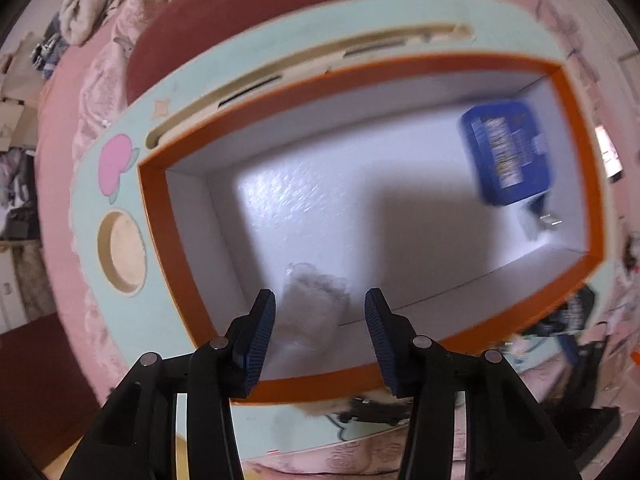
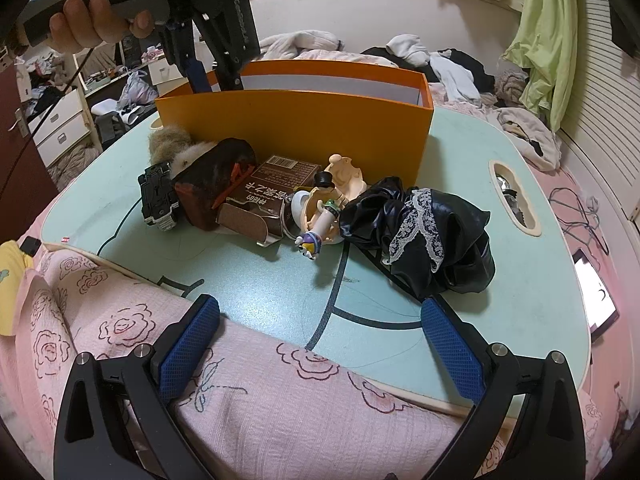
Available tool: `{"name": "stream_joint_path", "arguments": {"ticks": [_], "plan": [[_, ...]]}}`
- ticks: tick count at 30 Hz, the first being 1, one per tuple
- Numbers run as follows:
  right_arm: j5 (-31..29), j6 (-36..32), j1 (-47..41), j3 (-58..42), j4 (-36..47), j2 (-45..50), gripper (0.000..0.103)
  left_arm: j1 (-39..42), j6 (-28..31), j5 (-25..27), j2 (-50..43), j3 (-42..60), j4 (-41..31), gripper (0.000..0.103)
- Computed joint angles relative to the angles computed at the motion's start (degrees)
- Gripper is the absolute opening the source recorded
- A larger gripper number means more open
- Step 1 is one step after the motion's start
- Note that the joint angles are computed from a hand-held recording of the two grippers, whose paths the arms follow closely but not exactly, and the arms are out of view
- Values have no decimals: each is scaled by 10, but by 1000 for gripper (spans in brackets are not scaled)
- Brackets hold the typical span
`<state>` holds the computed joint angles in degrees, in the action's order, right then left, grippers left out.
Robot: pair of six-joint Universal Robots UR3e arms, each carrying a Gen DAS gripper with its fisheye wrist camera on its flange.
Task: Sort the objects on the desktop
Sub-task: 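Reach into the box with the left gripper toward the clear plastic bag, then close the left gripper on the clear bag, lift it out onto the table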
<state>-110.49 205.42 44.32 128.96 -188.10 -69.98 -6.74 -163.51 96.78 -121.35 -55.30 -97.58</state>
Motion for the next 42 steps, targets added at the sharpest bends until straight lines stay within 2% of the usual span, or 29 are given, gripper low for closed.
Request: {"name": "stream_joint_path", "arguments": {"ticks": [1,5,15,18,21,22,24,25,28,30,31,34,36,39,41,42], "plan": [[1,-1,-1,0,-2,1,101,-8,-4,29,-10,-4,2,45],[-2,3,3,-1,6,-4,101,29,25,-39,-12,-1,-22,34],[-5,4,6,-11,20,-7,101,66,81,-78,74,-121,83,30],[-5,4,6,-12,21,-7,101,111,112,-155,130,-157,95,30],[-4,3,5,-9,17,-6,101,190,171,-288,228,-211,64,30],[-4,3,5,-11,20,-8,101,232,218,-341,278,-237,32,30],[-4,2,4,-8,15,-6,101,301,301,-396,358,-290,-19,30],[-4,2,4,-8,15,-6,101,311,310,-414,387,-308,-27,30],[-3,2,4,-7,14,-6,101,412,408,-444,519,-438,-73,30],[-3,1,3,-6,12,-5,101,454,443,-455,556,-522,-64,30],[-3,1,3,-6,12,-5,101,466,447,-445,569,-555,-59,30],[-2,0,2,-5,11,-5,101,459,416,-460,581,-653,38,30],[-2,0,2,-5,11,-6,101,472,427,-470,583,-690,47,30],[-2,0,1,-4,10,-5,102,506,454,-490,608,-741,44,34],[-1,-1,1,-2,7,-4,102,517,421,-498,652,-793,113,52],[-1,-1,1,-3,8,-5,102,533,427,-509,677,-810,119,56]]}}
